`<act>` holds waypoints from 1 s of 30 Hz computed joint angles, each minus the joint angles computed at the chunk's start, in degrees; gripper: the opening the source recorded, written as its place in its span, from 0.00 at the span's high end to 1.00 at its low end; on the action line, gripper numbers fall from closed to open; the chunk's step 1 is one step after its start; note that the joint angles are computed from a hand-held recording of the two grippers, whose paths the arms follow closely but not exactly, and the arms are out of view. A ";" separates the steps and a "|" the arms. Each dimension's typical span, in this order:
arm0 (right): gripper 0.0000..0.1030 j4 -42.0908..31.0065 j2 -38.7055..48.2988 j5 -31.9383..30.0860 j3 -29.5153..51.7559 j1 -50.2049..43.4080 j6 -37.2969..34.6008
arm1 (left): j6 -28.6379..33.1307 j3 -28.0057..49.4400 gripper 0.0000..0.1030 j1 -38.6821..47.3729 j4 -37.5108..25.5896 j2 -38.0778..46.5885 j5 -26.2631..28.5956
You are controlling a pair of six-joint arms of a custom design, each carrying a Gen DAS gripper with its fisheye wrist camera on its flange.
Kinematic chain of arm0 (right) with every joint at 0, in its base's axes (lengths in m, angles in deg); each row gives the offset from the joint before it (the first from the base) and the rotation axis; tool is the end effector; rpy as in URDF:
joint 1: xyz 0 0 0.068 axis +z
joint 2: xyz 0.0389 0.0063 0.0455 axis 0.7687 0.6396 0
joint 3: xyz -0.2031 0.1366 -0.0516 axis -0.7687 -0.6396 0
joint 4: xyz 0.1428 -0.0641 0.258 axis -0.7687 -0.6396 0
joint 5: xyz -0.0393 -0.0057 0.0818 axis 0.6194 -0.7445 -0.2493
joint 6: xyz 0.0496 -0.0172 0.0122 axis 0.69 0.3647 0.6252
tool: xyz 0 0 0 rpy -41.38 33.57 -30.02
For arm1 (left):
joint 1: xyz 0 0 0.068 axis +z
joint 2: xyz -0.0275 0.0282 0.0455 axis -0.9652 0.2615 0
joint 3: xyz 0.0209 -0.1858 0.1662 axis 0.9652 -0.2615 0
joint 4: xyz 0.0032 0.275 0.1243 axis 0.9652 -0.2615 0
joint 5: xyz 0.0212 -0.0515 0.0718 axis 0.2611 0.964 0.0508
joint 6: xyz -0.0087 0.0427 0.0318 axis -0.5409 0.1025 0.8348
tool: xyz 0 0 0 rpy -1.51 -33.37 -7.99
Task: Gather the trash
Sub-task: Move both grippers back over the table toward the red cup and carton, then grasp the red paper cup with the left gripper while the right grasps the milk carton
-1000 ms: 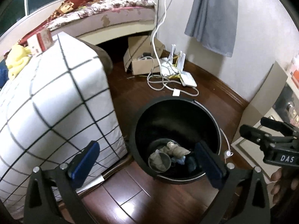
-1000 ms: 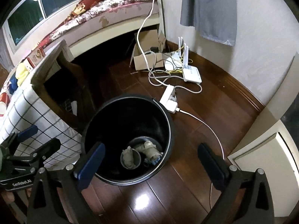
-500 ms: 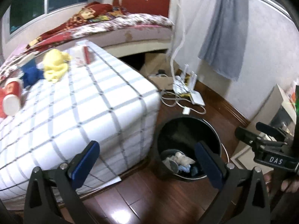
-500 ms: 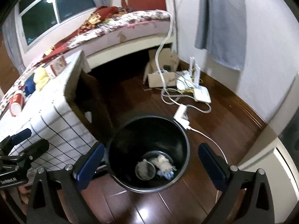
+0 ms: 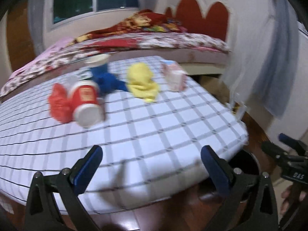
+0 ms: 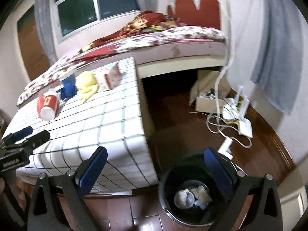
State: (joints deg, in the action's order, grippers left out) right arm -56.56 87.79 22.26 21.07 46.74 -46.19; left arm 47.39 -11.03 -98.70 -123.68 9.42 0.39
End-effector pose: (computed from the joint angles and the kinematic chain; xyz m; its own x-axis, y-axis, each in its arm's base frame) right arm 0.3235 -0.0033 0.2409 -0.6088 -0.2623 -0.7487 -0.4903 0.8663 0.0951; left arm 0.2215 -0.0768 0.2484 -0.6002 -0.2614 -0.7559 -0.3858 0.9225 -0.0127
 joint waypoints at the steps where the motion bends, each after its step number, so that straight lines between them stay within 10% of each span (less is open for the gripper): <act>1: 0.01 -0.15 0.43 -0.10 0.75 0.90 0.15 | 0.61 -0.69 0.01 1.82 0.02 -1.18 0.41; 16: 0.02 2.53 18.13 4.01 19.86 17.89 6.85 | 8.09 1.12 0.02 23.11 8.09 4.63 7.07; 30: 0.39 -10.29 48.11 12.76 56.14 24.82 12.62 | 9.87 6.06 0.13 29.03 10.31 15.59 12.36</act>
State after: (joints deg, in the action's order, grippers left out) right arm -66.84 135.89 35.02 77.21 71.56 -33.57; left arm 57.26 -4.97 -69.68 -113.36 25.01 12.74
